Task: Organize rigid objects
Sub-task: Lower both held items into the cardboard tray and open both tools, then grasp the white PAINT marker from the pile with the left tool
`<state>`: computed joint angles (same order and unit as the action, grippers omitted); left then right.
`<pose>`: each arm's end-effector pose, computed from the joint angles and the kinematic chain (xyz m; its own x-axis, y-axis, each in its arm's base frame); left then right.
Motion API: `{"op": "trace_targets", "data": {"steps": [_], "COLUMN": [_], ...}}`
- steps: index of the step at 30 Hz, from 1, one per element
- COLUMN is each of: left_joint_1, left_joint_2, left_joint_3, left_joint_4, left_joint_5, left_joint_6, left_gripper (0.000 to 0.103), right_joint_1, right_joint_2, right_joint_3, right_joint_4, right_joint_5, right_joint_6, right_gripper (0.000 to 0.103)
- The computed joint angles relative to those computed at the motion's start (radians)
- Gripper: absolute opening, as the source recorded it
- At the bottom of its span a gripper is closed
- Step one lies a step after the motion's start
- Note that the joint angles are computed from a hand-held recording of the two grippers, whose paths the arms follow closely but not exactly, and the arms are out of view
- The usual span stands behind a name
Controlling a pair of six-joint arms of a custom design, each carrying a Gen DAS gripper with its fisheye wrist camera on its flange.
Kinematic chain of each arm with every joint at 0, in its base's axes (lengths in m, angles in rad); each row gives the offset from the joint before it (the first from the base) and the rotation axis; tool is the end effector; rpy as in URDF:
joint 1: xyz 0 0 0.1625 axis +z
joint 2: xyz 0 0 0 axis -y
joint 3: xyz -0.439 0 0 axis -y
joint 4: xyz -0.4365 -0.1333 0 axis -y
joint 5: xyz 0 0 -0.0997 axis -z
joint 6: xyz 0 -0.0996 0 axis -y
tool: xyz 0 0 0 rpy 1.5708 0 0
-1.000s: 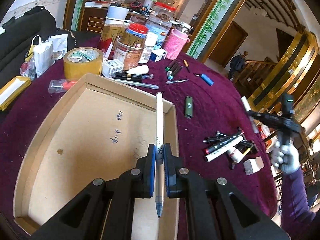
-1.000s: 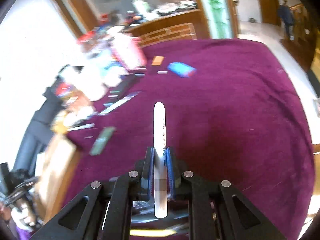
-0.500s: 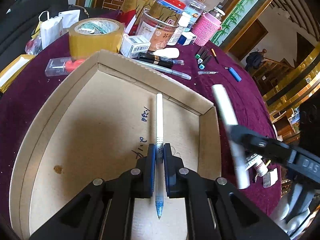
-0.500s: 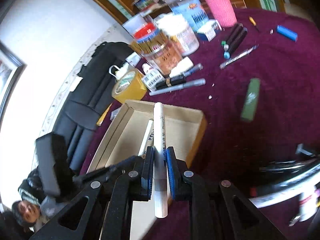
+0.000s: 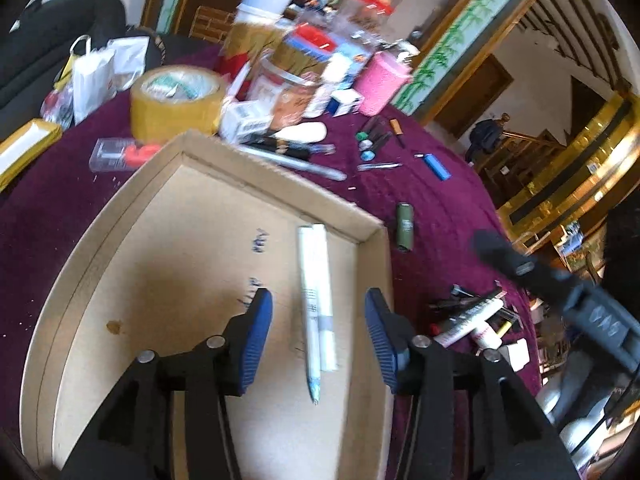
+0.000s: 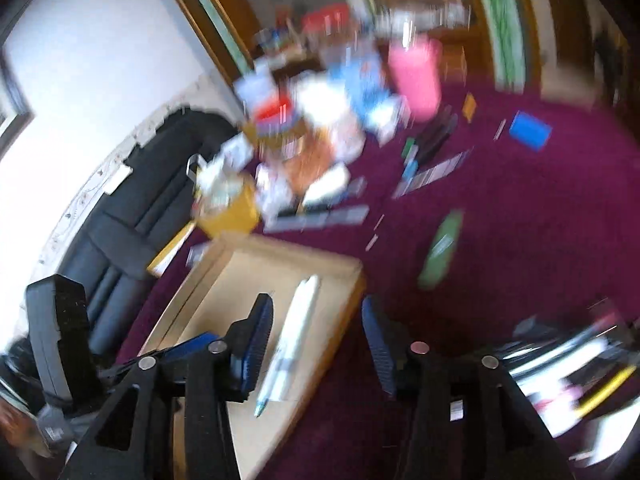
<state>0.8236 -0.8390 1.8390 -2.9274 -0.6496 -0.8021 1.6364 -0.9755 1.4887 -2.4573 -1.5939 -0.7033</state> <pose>-0.2814 -0.6167 0.1002 -0.8976 -0.3502 -0.2678 -0.0120 0.6268 -0.7791 0.1803 -0.7454 0.2553 -0.7218 -0.6445 0.2523 -0.6921 0.6717 -0.2642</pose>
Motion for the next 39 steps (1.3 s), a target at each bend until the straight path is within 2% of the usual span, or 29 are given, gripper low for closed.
{"op": "trace_targets", "data": {"steps": [1, 2, 3, 5, 6, 8, 9, 11, 13, 17, 18, 19, 20, 22, 23, 25, 27, 29, 33, 35, 37, 39], "left_joint_1": [-0.006, -0.017, -0.027, -0.042, -0.046, -0.046, -0.045, -0.042, -0.034, -0.006, 0.005, 0.013, 0.021, 0.032, 0.034, 0.025, 0.020, 0.014, 0.014, 0.015, 0.017, 0.028], "left_joint_2": [0.007, 0.013, 0.024, 0.055, 0.073, 0.110, 0.141, 0.185, 0.245, 0.343, 0.376, 0.397, 0.422, 0.455, 0.471, 0.490, 0.491, 0.482, 0.423, 0.405, 0.413, 0.410], "left_joint_3": [-0.008, -0.012, -0.020, -0.052, -0.074, -0.126, -0.171, -0.234, -0.325, -0.475, -0.532, -0.570, -0.617, -0.663, -0.687, -0.707, -0.700, -0.678, -0.582, -0.559, -0.580, -0.581], "left_joint_4": [-0.007, -0.021, -0.042, -0.061, -0.058, -0.030, 0.008, 0.077, 0.176, 0.297, 0.353, 0.393, 0.443, 0.452, 0.477, 0.518, 0.540, 0.563, 0.443, 0.404, 0.452, 0.445], "left_joint_5": [0.002, 0.001, -0.003, -0.016, -0.025, -0.049, -0.066, -0.077, -0.088, -0.115, -0.113, -0.108, -0.100, -0.104, -0.108, -0.093, -0.135, -0.160, -0.244, -0.229, -0.174, -0.194], "left_joint_6": [0.015, 0.033, 0.060, 0.105, 0.122, 0.147, 0.163, 0.178, 0.191, 0.245, 0.257, 0.265, 0.275, 0.319, 0.327, 0.343, 0.366, 0.352, 0.329, 0.328, 0.300, 0.289], "left_gripper": [0.058, 0.061, 0.065, 0.070, 0.072, 0.072, 0.072, 0.072, 0.072, 0.071, 0.065, 0.057, 0.052, 0.039, 0.038, 0.032, 0.027, 0.027, 0.025, 0.025, 0.025, 0.027], "right_joint_1": [-0.006, -0.017, -0.038, -0.086, -0.108, -0.123, -0.137, -0.166, -0.197, -0.247, -0.257, -0.257, -0.255, -0.261, -0.260, -0.257, -0.259, -0.260, -0.261, -0.262, -0.262, -0.262], "right_joint_2": [-0.030, -0.063, -0.103, -0.126, -0.124, -0.099, -0.072, -0.025, 0.015, 0.049, 0.058, 0.069, 0.075, 0.071, 0.066, 0.063, 0.058, 0.058, 0.058, 0.060, 0.062, 0.064], "right_joint_3": [0.037, 0.084, 0.124, 0.173, 0.170, 0.111, 0.050, -0.051, -0.129, -0.184, -0.186, -0.193, -0.207, -0.218, -0.211, -0.203, -0.196, -0.193, -0.194, -0.199, -0.202, -0.205], "right_joint_4": [-0.081, -0.186, -0.291, -0.482, -0.527, -0.511, -0.468, -0.398, -0.361, -0.350, -0.362, -0.367, -0.330, -0.280, -0.283, -0.290, -0.277, -0.272, -0.259, -0.257, -0.255, -0.255], "right_joint_5": [0.021, 0.049, 0.090, 0.176, 0.195, 0.144, 0.092, 0.036, 0.020, 0.050, 0.059, 0.035, 0.009, 0.042, 0.043, 0.039, 0.052, 0.050, 0.057, 0.057, 0.053, 0.048], "right_joint_6": [-0.043, -0.097, -0.160, -0.213, -0.217, -0.192, -0.150, -0.063, 0.010, 0.076, 0.075, 0.072, 0.076, 0.082, 0.075, 0.051, 0.041, 0.033, 0.040, 0.046, 0.052, 0.055], "right_gripper": [0.070, 0.092, 0.103, 0.103, 0.103, 0.102, 0.102, 0.102, 0.102, 0.102, 0.102, 0.102, 0.102, 0.102, 0.102, 0.102, 0.102, 0.102, 0.102, 0.102, 0.102, 0.102]}}
